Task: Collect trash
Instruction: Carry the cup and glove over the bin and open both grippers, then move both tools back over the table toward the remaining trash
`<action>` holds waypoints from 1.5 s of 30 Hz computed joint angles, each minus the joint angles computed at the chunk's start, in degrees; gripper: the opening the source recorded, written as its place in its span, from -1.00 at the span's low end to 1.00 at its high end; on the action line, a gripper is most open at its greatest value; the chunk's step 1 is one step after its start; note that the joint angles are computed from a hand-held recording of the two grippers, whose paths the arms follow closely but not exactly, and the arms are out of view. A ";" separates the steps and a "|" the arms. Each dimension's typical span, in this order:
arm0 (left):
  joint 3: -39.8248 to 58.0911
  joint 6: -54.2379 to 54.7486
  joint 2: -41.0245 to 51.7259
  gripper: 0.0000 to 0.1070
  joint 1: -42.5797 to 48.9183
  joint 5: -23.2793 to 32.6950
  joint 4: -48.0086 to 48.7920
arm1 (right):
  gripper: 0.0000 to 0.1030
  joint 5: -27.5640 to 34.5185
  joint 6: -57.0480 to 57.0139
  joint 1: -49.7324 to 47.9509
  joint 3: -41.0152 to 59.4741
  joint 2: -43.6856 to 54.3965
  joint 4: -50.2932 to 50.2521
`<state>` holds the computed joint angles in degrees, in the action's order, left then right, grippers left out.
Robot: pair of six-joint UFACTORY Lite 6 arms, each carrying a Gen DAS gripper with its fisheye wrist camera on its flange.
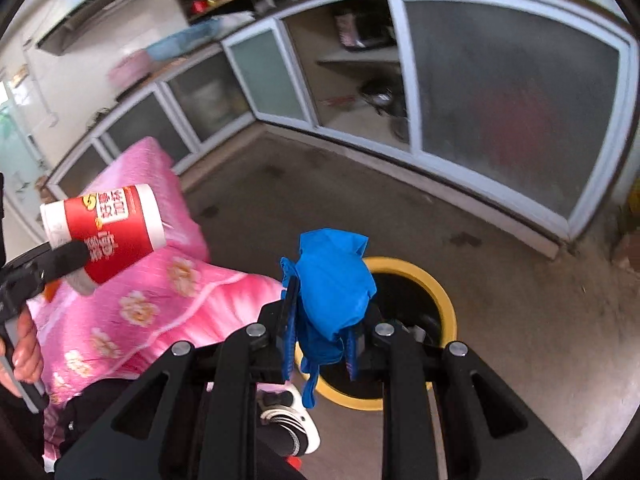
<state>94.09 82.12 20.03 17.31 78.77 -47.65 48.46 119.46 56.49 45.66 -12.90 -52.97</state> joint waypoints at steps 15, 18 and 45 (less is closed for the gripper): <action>-10.61 -2.75 5.51 -0.12 -18.26 -19.73 3.03 | -0.63 -21.05 4.51 -14.61 -11.44 6.78 -4.86; -9.50 -3.93 8.06 -0.11 -19.38 -21.17 3.42 | -0.62 -24.09 5.03 -17.23 -11.68 8.91 -6.51; 11.65 -2.86 8.31 0.78 15.62 13.83 -8.29 | 0.28 7.05 3.13 4.77 -7.26 -3.22 -1.57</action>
